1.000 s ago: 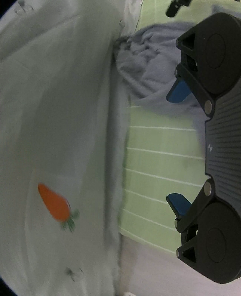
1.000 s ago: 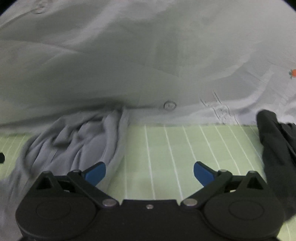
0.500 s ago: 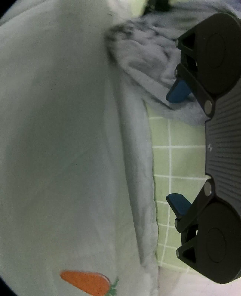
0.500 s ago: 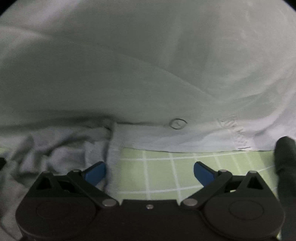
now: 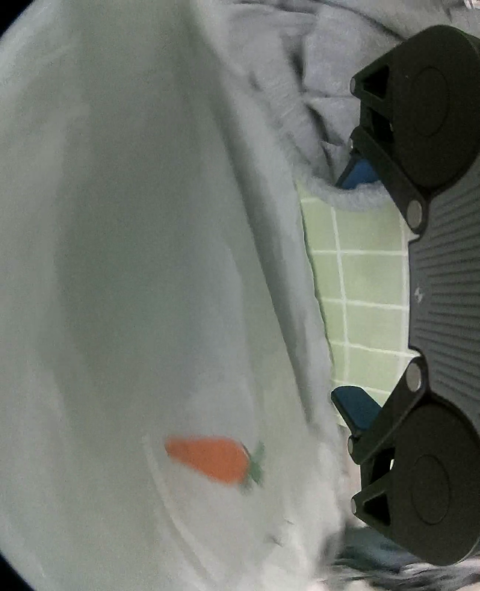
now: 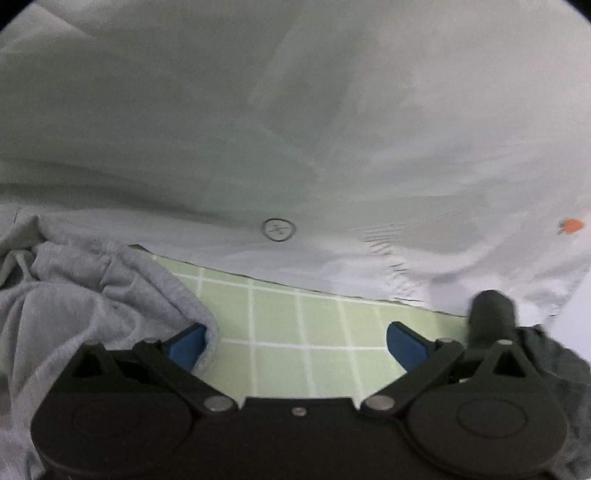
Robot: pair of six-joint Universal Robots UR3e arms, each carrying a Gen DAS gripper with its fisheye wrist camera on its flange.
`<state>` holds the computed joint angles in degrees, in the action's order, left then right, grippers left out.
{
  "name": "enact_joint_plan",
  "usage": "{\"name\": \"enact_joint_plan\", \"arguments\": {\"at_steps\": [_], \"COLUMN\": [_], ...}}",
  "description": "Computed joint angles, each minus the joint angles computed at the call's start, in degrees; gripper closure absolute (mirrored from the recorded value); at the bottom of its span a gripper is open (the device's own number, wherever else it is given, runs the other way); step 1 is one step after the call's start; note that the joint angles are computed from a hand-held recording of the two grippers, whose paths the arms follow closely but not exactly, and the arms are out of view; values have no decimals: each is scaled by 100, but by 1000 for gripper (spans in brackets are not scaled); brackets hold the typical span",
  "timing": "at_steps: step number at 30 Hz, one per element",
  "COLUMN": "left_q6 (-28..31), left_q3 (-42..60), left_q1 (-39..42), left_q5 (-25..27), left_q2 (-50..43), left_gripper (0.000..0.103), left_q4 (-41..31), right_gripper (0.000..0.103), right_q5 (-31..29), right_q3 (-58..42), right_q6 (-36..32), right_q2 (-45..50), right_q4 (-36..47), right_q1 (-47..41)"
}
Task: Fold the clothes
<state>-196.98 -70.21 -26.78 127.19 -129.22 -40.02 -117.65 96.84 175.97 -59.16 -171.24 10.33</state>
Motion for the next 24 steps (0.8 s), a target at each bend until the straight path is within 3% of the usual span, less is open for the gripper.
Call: {"name": "enact_joint_plan", "arguments": {"at_steps": [5, 10, 17, 22, 24], "left_q6": [-727, -1252, -2364, -2941, -3082], "left_q3": [-1879, -3224, -4530, -5003, -5176], "left_q1": [10, -280, -792, -1339, -1378], "left_q5": [-87, 205, 457, 658, 515], "left_q2": [1476, 2820, 4549, 5262, 5433], "left_gripper": [0, 0, 0, 0, 0], "left_q4": [1235, 1814, 799, -215, -394], "right_gripper": [1, 1, 1, 0, 1], "right_q5": [-438, -663, -1430, -1813, -2198], "right_q3": [1081, 2130, 3410, 4103, 4235], "right_q6": [-55, -215, -524, -523, -341], "right_q2": [-754, -1703, -2954, -3641, -3742], "right_q4": [-1274, -2489, -3098, -2854, -2631], "right_q1": [274, 567, 1553, 2148, 2596]}}
